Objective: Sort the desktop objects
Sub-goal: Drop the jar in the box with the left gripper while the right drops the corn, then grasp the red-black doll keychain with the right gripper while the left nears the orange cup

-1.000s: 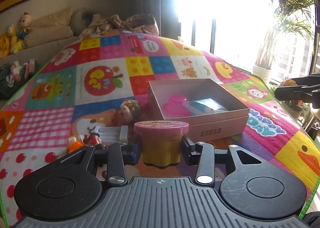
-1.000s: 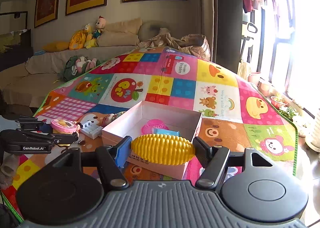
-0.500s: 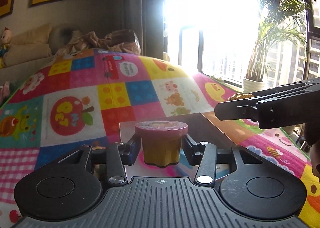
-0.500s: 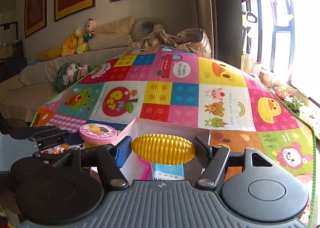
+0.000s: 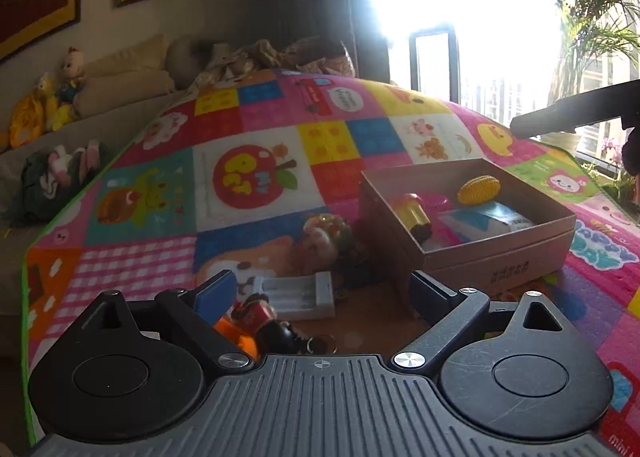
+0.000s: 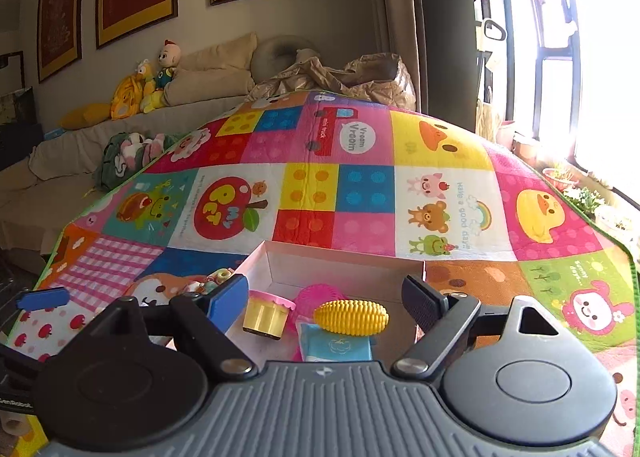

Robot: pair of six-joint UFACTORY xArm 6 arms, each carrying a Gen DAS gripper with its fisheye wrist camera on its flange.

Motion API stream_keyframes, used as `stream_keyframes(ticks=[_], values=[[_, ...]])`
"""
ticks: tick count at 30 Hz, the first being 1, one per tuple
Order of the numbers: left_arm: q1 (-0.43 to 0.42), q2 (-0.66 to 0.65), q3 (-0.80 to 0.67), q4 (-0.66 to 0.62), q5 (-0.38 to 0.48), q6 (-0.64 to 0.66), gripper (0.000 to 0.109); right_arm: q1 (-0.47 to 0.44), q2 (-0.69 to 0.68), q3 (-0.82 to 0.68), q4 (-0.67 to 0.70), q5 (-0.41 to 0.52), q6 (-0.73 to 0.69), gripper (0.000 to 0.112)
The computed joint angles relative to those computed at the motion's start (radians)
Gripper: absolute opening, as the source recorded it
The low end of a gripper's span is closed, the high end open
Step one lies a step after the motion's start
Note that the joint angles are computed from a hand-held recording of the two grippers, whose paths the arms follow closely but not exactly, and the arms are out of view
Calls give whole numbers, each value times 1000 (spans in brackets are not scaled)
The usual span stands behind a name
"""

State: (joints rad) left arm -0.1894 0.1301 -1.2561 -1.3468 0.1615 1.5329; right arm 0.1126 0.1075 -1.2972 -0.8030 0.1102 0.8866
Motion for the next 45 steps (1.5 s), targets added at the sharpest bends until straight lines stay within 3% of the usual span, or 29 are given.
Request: stream_keyframes(ticks=[3, 5, 8, 10, 12, 16, 18, 19, 21, 24, 29, 32, 34, 37, 41, 45], values=[[37, 16, 25, 191, -19, -234, 96, 17, 7, -30, -155, 20, 110, 85], [63, 29, 25, 306, 7, -387, 96, 33, 15, -35, -105, 2, 48, 85], [69, 61, -1, 350, 8, -448, 96, 69, 26, -43, -52, 0, -28, 85], [67, 99, -28, 423, -14, -527, 96, 98, 32, -34, 38, -4, -145, 83], [77, 140, -62, 556, -14, -687, 92, 133, 38, -25, 123, -2, -273, 72], [97, 195, -131, 637, 72, -834, 85, 202, 51, -8, 428, 7, -601, 60], [91, 202, -137, 623, 67, -817, 78, 213, 59, -14, 436, 6, -610, 60], [89, 202, -139, 615, 74, -802, 66, 215, 64, -19, 431, 6, -602, 60], [83, 196, -134, 588, 83, -761, 55, 214, 63, -19, 426, 3, -590, 60], [63, 177, -103, 542, 53, -665, 46, 203, 47, 1, 397, -3, -554, 60], [51, 106, -49, 369, 169, -463, 29, 189, 13, 55, 403, -1, -542, 61], [54, 30, 23, 275, 278, -338, 30, 184, -2, 83, 436, -1, -556, 61], [51, -17, 75, 243, 296, -283, 37, 184, -7, 98, 487, 4, -592, 61], [44, -47, 107, 246, 238, -286, 55, 197, 0, 97, 614, 29, -687, 60], [49, -38, 100, 320, 146, -384, 69, 232, 45, 41, 765, 56, -829, 43], [58, -42, 105, 355, 109, -435, 82, 271, 170, -166, 984, 164, -1010, 43]])
